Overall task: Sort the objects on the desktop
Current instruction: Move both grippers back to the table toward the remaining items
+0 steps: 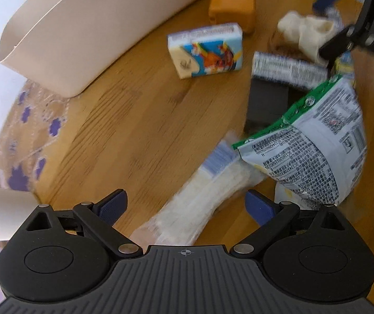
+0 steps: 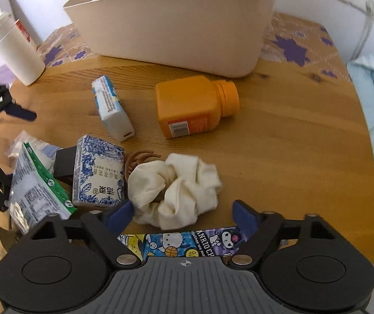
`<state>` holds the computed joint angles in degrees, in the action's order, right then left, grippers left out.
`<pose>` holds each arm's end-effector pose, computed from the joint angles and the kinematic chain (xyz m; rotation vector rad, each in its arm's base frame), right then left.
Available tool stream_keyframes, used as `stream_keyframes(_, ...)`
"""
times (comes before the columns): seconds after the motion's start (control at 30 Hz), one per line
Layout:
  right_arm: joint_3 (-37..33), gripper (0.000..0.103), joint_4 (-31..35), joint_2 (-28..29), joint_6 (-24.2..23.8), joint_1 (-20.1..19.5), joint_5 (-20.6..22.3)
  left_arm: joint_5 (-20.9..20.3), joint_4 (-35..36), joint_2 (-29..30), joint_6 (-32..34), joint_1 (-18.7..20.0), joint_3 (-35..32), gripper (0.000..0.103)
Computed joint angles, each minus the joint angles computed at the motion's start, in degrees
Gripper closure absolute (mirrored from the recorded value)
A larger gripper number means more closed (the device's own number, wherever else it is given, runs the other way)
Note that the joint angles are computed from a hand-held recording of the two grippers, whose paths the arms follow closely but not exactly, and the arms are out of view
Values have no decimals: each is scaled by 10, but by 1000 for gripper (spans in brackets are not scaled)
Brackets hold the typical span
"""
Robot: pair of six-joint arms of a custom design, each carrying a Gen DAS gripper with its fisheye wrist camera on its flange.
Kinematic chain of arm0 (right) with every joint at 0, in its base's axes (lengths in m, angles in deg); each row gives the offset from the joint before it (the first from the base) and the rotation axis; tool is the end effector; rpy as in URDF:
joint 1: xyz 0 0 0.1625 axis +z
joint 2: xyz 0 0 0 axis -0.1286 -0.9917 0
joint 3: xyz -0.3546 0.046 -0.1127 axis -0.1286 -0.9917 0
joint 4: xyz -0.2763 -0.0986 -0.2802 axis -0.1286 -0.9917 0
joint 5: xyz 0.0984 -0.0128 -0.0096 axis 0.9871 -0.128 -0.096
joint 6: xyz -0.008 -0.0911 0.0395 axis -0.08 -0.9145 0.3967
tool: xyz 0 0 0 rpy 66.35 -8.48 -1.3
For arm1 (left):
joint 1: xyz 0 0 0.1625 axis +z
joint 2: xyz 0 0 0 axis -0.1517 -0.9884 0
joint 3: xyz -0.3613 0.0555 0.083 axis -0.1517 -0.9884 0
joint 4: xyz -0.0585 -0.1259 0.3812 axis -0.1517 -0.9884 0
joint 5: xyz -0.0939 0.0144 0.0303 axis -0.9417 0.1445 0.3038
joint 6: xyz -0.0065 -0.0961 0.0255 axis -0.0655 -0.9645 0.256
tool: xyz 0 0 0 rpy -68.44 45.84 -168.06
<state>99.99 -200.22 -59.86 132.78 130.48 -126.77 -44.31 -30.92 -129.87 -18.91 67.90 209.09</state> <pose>0.2470 -0.2932 -0.0402 -0.3096 -2.1281 0.6989 0.1151 -0.2377 0.3311 0.1149 2.0040 -0.2678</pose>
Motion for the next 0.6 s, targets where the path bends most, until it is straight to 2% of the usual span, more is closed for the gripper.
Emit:
stream_keyframes(0.07,9,41,-25,-1,1,-2,9,-9,-36,-9,27,10,2,7)
stream_keyframes(0.13,16,52,-35,-4,4,-4,16,-25,-59,-22,40,12,1,17)
stream_keyframes(0.17,19,57,-35,-5,8,-3,15,-35,-71,-29,47,14,1,26)
stream_keyframes(0.2,22,60,-35,-7,10,-3,14,-49,-87,-35,58,16,-1,35)
stream_keyframes(0.27,28,70,-43,-11,10,-2,17,-63,-92,-43,50,15,-2,46)
stream_keyframes(0.33,33,74,-45,-16,10,-1,17,-66,-71,-50,28,2,-4,52)
stream_keyframes(0.37,34,74,-37,-19,15,0,15,-68,-56,-57,16,-6,-2,56)
stream_keyframes(0.43,32,65,11,-31,47,3,10,-73,-36,-59,-7,-18,-4,63)
stream_keyframes(0.47,34,50,30,-39,65,5,8,-74,-25,-58,-19,-23,-6,64)
stream_keyframes(0.53,36,38,62,-49,102,17,-6,-77,-3,-58,-45,-33,-9,64)
stream_keyframes(0.6,37,37,80,-56,112,28,-19,-77,0,-50,-66,-38,-9,64)
